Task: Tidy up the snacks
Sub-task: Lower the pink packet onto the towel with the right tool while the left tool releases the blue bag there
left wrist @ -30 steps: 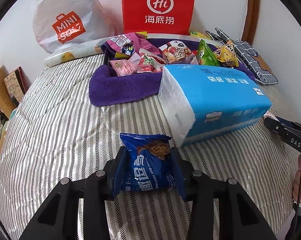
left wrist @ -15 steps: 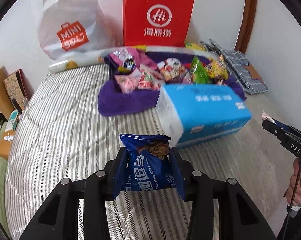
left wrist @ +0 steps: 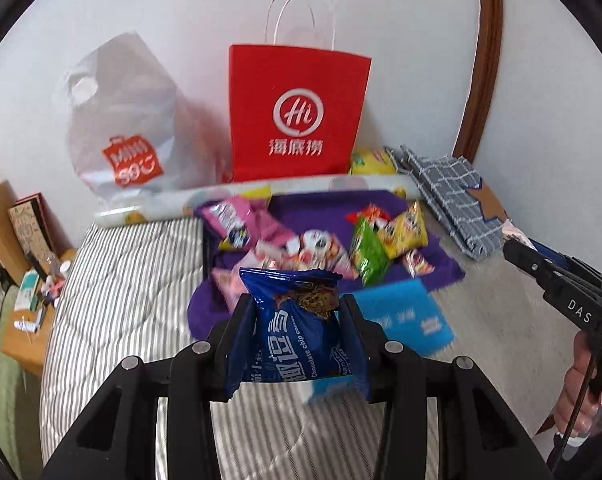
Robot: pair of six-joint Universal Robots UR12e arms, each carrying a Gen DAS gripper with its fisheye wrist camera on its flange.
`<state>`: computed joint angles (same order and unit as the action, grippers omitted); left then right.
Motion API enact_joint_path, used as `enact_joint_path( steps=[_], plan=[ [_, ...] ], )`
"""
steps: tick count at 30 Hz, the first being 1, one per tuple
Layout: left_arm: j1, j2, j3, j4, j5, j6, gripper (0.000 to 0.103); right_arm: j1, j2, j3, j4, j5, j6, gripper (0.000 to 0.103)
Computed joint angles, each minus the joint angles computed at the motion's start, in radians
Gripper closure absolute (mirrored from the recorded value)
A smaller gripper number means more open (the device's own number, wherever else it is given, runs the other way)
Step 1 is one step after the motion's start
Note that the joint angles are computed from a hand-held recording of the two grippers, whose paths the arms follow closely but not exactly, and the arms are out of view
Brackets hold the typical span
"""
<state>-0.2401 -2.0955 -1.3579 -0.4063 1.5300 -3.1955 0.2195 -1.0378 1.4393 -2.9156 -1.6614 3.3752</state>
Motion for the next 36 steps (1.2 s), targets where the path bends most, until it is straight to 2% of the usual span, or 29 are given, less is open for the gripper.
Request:
enact_joint_path(
  steps=[5,12,15,24,28,30,33,36],
  plan=[
    [-0.007,-0.038,0.074,-0.005,0.014,-0.006,0.062,-0.002,0.031,-0.074,0.013,0.0,-0.017,0.063],
    [-0.004,-0.091,0.185,-0.059,0.014,-0.023,0.062,-0.006,0.087,-0.183,0.045,0.007,-0.035,0.063],
    [-0.006,-0.119,0.235,-0.078,0.034,-0.017,0.062,-0.013,0.116,-0.234,0.062,0.033,-0.028,0.063],
    [0.007,-0.225,0.419,-0.175,0.025,-0.032,0.062,-0.027,0.216,-0.389,0.155,0.079,0.001,0.063],
    [0.008,-0.27,0.47,-0.193,0.058,-0.006,0.062,-0.027,0.258,-0.429,0.17,0.083,-0.02,0.063],
    [0.007,-0.29,0.492,-0.218,0.082,-0.001,0.062,-0.032,0.274,-0.434,0.168,0.11,-0.008,0.063],
    [0.012,-0.314,0.51,-0.227,0.066,-0.004,0.062,-0.029,0.294,-0.451,0.22,0.112,-0.009,0.063],
    [0.015,-0.337,0.551,-0.303,0.054,-0.001,0.062,-0.026,0.306,-0.456,0.225,0.135,-0.039,0.063]
  ],
)
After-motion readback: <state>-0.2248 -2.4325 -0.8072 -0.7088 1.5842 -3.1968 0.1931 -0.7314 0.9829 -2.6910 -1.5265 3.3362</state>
